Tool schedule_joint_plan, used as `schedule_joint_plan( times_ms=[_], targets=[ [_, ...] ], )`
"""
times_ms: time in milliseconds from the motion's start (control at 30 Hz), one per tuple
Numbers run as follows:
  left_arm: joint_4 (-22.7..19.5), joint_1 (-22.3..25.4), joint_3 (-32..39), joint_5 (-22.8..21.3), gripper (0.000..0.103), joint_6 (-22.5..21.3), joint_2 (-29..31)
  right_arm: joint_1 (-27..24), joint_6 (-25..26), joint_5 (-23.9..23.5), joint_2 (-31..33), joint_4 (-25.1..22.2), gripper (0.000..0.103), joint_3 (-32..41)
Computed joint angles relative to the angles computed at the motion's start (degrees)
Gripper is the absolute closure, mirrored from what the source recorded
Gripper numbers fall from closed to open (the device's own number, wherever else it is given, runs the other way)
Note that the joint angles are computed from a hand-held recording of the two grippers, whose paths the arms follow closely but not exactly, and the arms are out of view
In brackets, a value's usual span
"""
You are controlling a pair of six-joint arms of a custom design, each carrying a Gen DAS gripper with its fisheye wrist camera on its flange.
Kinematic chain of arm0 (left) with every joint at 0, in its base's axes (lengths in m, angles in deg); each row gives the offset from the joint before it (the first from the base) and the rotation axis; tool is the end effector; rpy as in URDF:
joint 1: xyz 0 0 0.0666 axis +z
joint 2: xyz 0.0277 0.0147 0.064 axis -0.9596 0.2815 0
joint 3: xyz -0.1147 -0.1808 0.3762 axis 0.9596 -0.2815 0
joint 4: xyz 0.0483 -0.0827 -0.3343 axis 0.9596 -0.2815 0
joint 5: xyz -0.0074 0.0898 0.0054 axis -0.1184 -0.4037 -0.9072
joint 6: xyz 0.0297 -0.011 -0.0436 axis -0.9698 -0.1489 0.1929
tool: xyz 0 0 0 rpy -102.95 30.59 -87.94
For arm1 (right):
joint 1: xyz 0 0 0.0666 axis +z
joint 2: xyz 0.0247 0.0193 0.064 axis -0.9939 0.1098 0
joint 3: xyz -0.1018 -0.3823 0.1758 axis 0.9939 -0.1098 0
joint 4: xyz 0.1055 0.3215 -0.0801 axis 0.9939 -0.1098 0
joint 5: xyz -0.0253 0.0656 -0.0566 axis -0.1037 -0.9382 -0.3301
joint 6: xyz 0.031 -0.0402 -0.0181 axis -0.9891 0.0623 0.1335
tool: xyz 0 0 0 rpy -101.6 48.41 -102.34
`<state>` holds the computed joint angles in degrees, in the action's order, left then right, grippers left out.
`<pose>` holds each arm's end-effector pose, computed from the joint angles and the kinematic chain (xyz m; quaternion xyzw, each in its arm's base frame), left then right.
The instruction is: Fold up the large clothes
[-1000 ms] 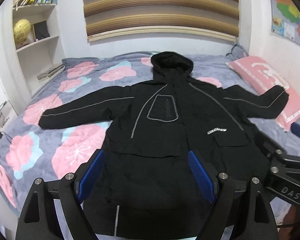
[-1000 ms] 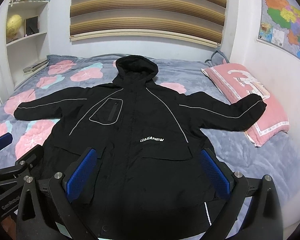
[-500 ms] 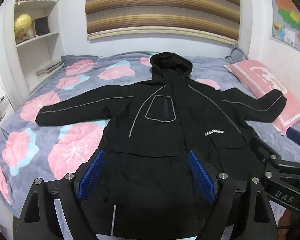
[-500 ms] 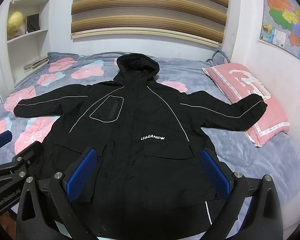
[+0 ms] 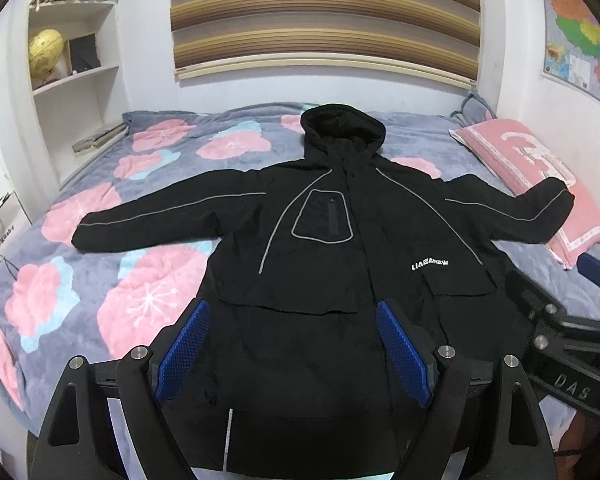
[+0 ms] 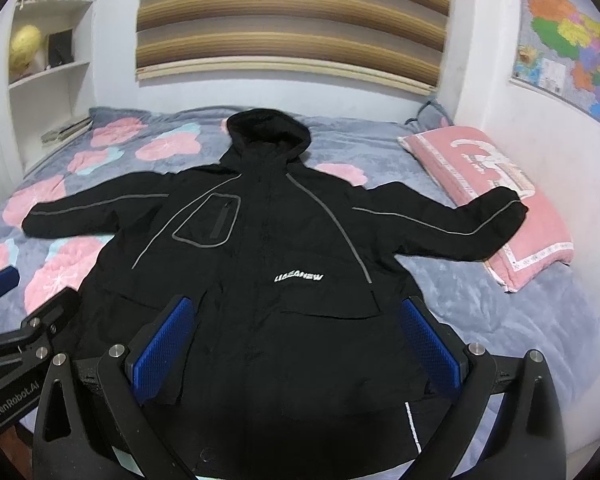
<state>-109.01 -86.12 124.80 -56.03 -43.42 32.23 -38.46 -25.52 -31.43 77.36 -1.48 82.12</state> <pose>0.4554 -0.1054 0.4355 0.1779 0.8923 -0.0725 0.4085 0.3588 0.3221 0.4090 0.1590 0.8768 -0.1320 0.4341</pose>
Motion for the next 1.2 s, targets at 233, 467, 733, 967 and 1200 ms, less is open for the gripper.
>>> schedule_joint_plan(
  times_ms=[233, 467, 733, 967, 1200],
  targets=[
    [-0.2, -1.1, 0.9, -1.6, 0.017, 0.0, 1.4, -1.6, -1.2, 0.1, -2.4, 3.0, 0.0, -3.4],
    [-3.0, -4.0, 5.2, -3.9, 0.017, 0.8, 8.2, -8.3, 3.1, -7.8, -4.0, 15.5, 0.0, -10.1],
    [-12.2, -7.8, 23.1, -2.8, 0.017, 2.3, 23.7, -21.1, 7.5, -19.5, 1.6, 21.1, 0.0, -10.7],
    [-25.9, -10.8, 43.2, -2.8, 0.017, 2.9, 32.6, -28.9, 12.3, -21.4, 3.4, 11.6, 0.0, -4.0],
    [-45.6, -14.4, 71.8, -0.8, 0.017, 3.9, 44.2, -38.4, 17.1, -29.3, -0.5, 9.6, 0.0, -1.1]
  ],
)
